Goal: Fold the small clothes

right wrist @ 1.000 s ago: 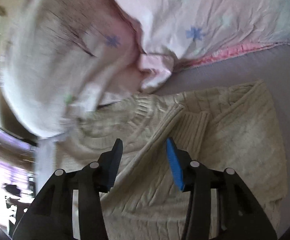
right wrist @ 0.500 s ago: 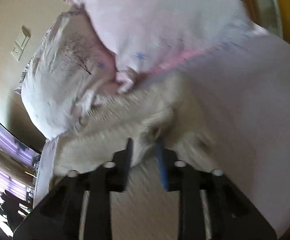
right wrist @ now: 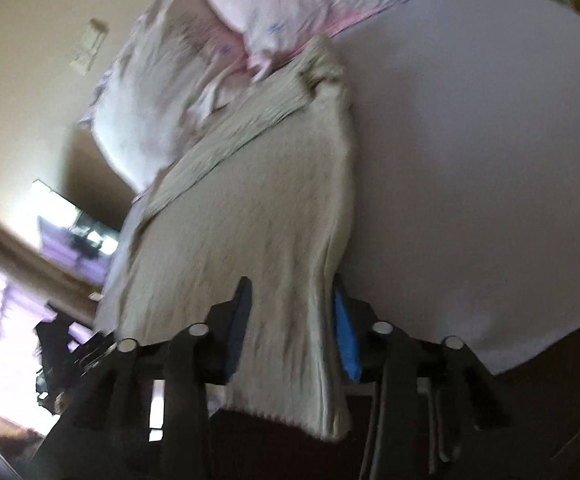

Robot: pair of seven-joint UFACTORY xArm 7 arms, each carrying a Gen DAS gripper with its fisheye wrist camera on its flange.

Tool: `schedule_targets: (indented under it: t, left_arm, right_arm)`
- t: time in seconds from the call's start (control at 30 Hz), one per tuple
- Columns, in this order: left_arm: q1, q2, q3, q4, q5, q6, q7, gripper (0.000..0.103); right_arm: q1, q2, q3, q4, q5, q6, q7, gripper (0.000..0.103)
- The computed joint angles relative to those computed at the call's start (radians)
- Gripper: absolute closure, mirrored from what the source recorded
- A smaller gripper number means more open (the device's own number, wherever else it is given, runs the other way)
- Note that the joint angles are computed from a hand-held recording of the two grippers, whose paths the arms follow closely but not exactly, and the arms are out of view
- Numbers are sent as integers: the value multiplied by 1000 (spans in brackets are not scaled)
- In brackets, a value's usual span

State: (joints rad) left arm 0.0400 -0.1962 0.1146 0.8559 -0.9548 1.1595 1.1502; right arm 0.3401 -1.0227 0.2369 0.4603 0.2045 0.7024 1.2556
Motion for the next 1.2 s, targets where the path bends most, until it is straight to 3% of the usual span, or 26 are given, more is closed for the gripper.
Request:
schedule_targets:
  t: [0.1,0.17,0.23,0.27,0.4,0.53,0.63,0.73,0.83,0.9,0.93,1.0,1.07,1.1,1.13,1.17,1.2]
  left_arm:
    - [3,-17,3,-19,9,8,-15,51]
    - [3,-18,2,-19,16,8,-34,58]
    - [-1,-22,-6,-24,26,-15,-54,75]
    - [-5,-15,-13,-21,39,-25,-73,93]
    - [-19,0,-15,3,37,-12,-73,94]
    - [-24,49,1,104,-82,82,-7,95]
    - [-29,137,-27,247,-190,88,19,95]
    - [-47,299,-97,459,-274,2,-17,95]
    - [-95,548,-179,745,-259,-200,-175,95]
    - [-140,701,-182,926,-178,-265,-320,95]
    - [-173,791,-167,1031,-123,-299,-418,95]
    - [-167,907,-186,1181,-33,-281,-567,94]
    - [-147,922,-197,1193,-53,-288,-590,93]
    - [-129,906,-213,1168,-61,-303,-573,90]
    - [-111,892,-227,1147,-61,-309,-560,76]
    - [-91,866,-238,1114,-54,-300,-545,56]
    - [-73,836,-247,1073,-40,-288,-532,46]
  right_arm:
    - [32,1,-4,-29,29,-79,-5,70]
    - [87,-14,-30,-77,77,-164,-15,82]
    - [132,3,-50,-102,106,-233,-37,89]
    - [132,13,-48,-100,103,-247,-40,90]
    - [123,59,-62,-94,87,-382,-80,93]
    - [40,107,-102,-50,23,-507,-147,94]
    - [24,193,-194,-8,5,-614,-234,94]
    - [2,364,-302,84,-8,-709,-339,94]
    - [48,577,-444,177,51,-805,-386,94]
    - [74,736,-538,273,102,-737,-375,94]
    - [117,808,-602,324,178,-683,-418,92]
    - [168,879,-673,380,297,-604,-470,80]
    - [208,907,-703,391,487,-649,-582,45]
    - [173,901,-655,380,531,-701,-628,34]
    - [97,890,-565,355,533,-786,-658,12]
    - [27,877,-492,329,495,-837,-646,8]
    - [-13,862,-461,305,417,-869,-593,8]
